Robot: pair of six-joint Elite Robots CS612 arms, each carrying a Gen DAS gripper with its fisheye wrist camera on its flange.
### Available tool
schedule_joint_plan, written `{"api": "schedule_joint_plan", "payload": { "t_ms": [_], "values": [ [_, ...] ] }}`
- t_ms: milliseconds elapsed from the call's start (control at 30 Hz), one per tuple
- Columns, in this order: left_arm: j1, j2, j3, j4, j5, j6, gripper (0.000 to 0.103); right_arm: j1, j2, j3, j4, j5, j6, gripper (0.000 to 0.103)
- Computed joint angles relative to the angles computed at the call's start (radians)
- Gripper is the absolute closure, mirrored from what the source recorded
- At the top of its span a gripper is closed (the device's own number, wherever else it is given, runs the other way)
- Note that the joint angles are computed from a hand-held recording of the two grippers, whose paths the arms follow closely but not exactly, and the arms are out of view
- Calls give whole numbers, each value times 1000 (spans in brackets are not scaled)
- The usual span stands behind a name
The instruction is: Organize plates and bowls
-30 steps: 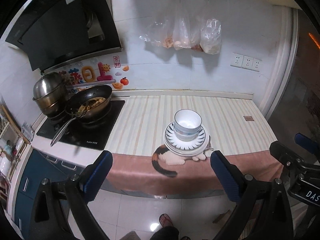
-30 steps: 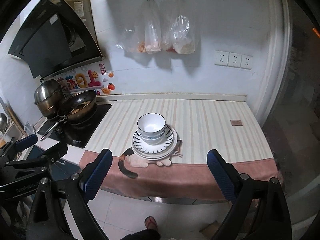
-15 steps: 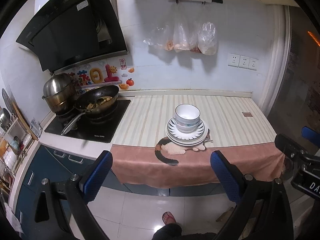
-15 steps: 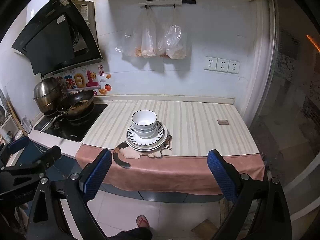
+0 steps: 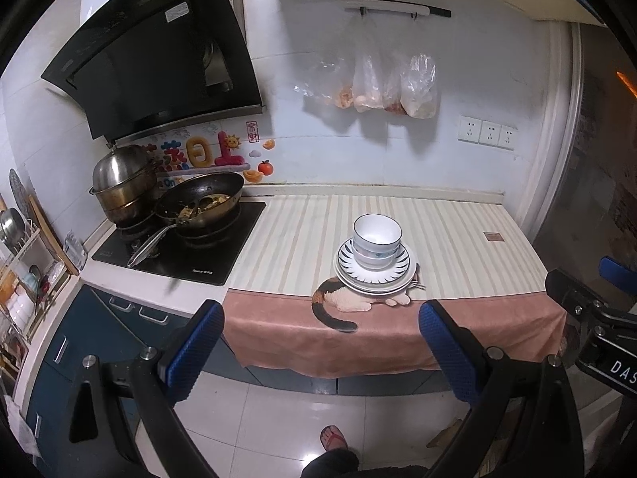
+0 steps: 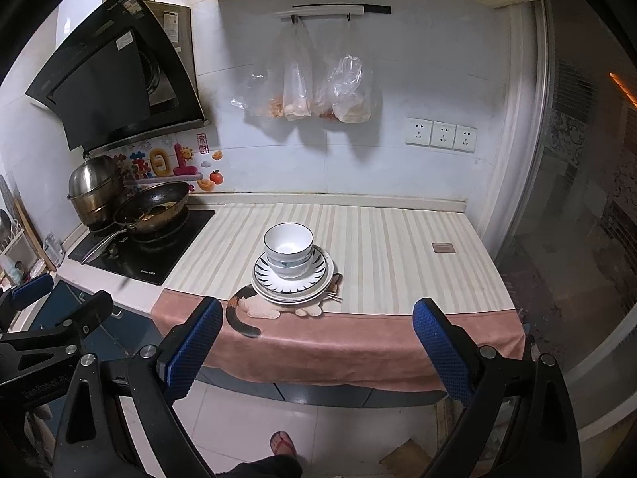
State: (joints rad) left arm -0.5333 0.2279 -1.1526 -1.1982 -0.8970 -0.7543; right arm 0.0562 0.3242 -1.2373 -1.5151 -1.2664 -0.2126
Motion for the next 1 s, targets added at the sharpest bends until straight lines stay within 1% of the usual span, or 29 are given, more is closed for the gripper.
{"api": "schedule_joint_plan", "payload": {
  "t_ms": [600,1000],
  "values": [
    [6,6,-12,-7,-10,5,3,4,-7,16,-12,-1,-9,4],
    [-7,-2,3,-8,12,-28,3,6,-9,20,-15,-4,-11,4]
  ]
}}
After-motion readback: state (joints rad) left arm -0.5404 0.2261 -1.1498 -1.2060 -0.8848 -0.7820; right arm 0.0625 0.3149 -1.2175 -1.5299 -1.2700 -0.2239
